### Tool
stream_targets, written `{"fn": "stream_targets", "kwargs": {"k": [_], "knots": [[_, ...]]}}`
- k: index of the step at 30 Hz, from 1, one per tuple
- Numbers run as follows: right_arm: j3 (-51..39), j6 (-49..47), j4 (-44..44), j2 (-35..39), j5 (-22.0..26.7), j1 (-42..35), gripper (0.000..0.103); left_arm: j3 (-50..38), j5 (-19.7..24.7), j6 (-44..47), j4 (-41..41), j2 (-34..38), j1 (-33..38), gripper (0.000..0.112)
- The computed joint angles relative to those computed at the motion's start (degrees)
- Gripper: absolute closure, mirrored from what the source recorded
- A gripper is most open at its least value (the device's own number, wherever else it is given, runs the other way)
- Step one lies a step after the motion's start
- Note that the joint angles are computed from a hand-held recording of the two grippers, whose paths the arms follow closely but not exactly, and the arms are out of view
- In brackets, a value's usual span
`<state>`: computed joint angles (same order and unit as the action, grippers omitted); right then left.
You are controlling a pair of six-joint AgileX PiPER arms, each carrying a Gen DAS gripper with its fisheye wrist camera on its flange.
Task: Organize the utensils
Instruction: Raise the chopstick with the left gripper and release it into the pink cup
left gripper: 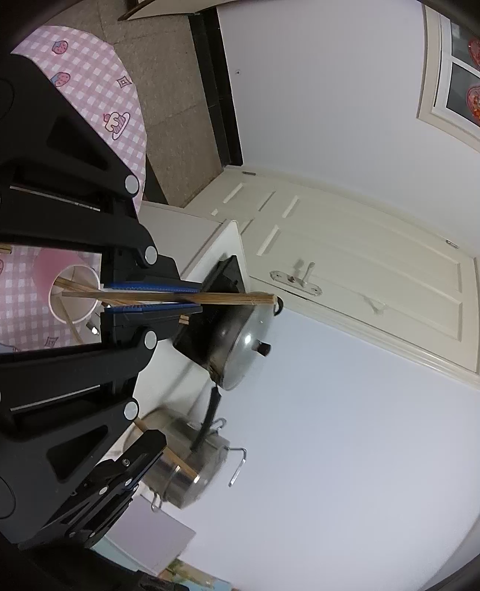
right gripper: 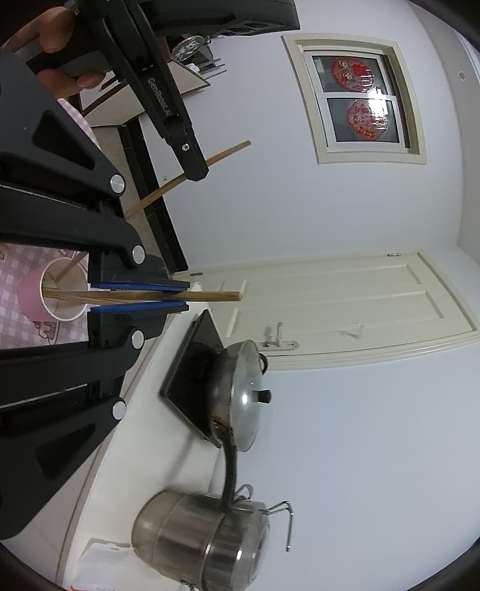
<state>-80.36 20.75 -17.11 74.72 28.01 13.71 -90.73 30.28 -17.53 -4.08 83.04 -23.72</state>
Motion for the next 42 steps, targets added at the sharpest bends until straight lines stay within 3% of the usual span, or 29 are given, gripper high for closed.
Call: {"fn": "stream_targets", "kwargs": {"k": [15,25,32,34,39,42], "knots": [[3.8,-6.6,8.4,1.5,-0.6,-2.8,0.099,4.5,-1.0,3.7,0.7,3.5,-1.2,0.106],[5.7,-11.8,15.1,2.5,-0.2,-4.9,0.098,5.6,0.7,7.9,-2.1,4.9,-0.4,0.106],[5.2,-15.1,20.3,2.5,1.6,-6.1,0.098,3.6,4.7,10.3,-4.0,5.4,0.0,0.105],[5.3,-15.0,20.5,2.3,2.1,-6.1,0.096,3.7,5.4,11.0,-4.2,5.2,0.0,0.105],[5.7,-14.1,19.9,1.0,2.8,-5.7,0.080,4.3,6.3,10.1,-2.3,3.8,-0.5,0.105],[5.9,-13.3,19.1,0.1,3.3,-5.3,0.078,4.7,7.2,9.3,-0.7,2.6,-0.8,0.105]]}}
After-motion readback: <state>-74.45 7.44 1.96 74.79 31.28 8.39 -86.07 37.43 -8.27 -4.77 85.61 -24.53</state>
